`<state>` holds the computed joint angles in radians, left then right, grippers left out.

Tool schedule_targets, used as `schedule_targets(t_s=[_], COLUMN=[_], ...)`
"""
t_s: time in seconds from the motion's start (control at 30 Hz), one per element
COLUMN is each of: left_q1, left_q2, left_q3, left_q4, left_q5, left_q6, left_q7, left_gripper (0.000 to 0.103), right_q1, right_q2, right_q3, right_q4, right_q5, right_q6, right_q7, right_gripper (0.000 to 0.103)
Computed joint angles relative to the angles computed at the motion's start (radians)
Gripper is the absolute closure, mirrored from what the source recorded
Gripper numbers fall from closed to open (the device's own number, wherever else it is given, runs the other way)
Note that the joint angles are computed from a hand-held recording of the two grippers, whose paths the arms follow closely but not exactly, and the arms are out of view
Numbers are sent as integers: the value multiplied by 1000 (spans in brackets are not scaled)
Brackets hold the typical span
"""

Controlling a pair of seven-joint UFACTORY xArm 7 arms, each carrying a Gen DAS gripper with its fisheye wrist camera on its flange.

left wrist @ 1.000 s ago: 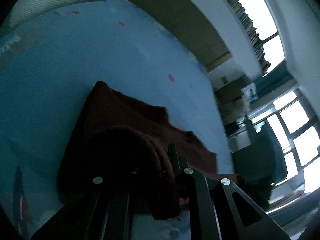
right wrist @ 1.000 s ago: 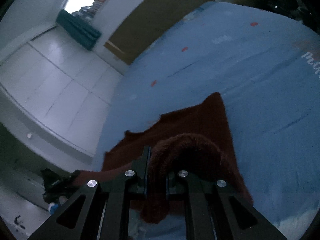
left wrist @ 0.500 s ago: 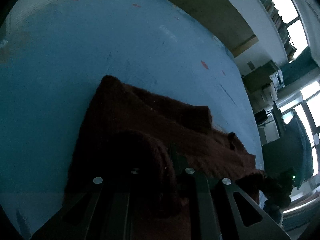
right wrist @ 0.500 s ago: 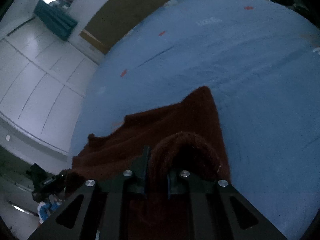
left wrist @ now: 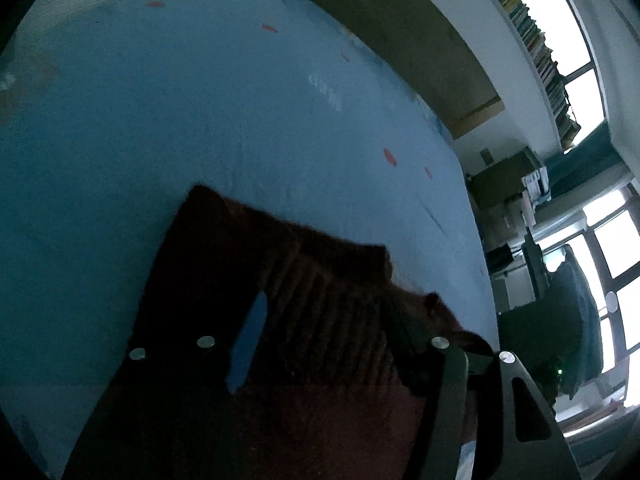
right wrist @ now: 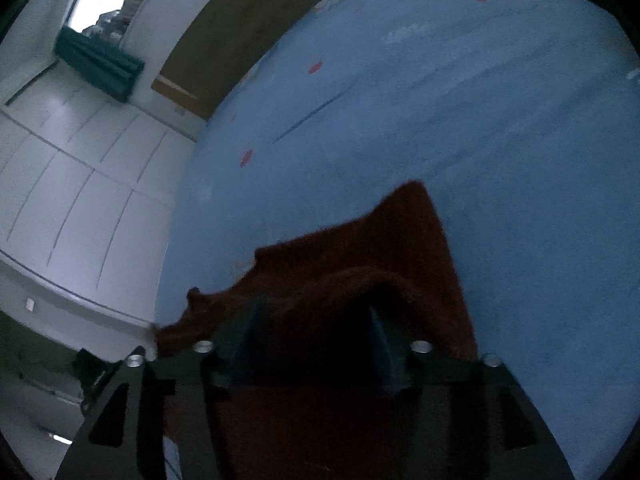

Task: Fold small clothes
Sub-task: 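Fold the held hem over onto the collar with both tools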

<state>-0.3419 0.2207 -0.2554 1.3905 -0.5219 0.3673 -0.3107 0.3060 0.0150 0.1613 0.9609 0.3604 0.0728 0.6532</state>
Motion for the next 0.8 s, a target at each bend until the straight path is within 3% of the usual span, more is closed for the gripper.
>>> schedule_targets(t_s=[0.1,0.2,0.33,0.5,0.63,0.8], left_q1=[-14,-47,-136,-220,-251,-279], left_q2=[-22,-42,-23,76,183,245], left_q3=[26,58,130,165,146,168], left_q4=[-14,-31,-4,123,243,272], left_q5=[59,191,508,772,806,838], left_q6=[-9,-35,-41,46,127,194], left_q7=[-52,-143,-380,-517,-488,-473], left_gripper=[49,49,49,49,48,42], right_q1=[-10,-34,-37,31,96,128], right_q2=[-33,-51,-37,76,160,215], right_q3=[-12,-9,5,5,-22,-58], right_q4=[-13,-4,63,250,337,363], right_q5=[-134,-311,-488,-804,-880,-884], right_q6=[9,53,146,373,453,506], right_q7=[116,234,270,336,308,282], right_gripper=[37,37,36,34,34,34])
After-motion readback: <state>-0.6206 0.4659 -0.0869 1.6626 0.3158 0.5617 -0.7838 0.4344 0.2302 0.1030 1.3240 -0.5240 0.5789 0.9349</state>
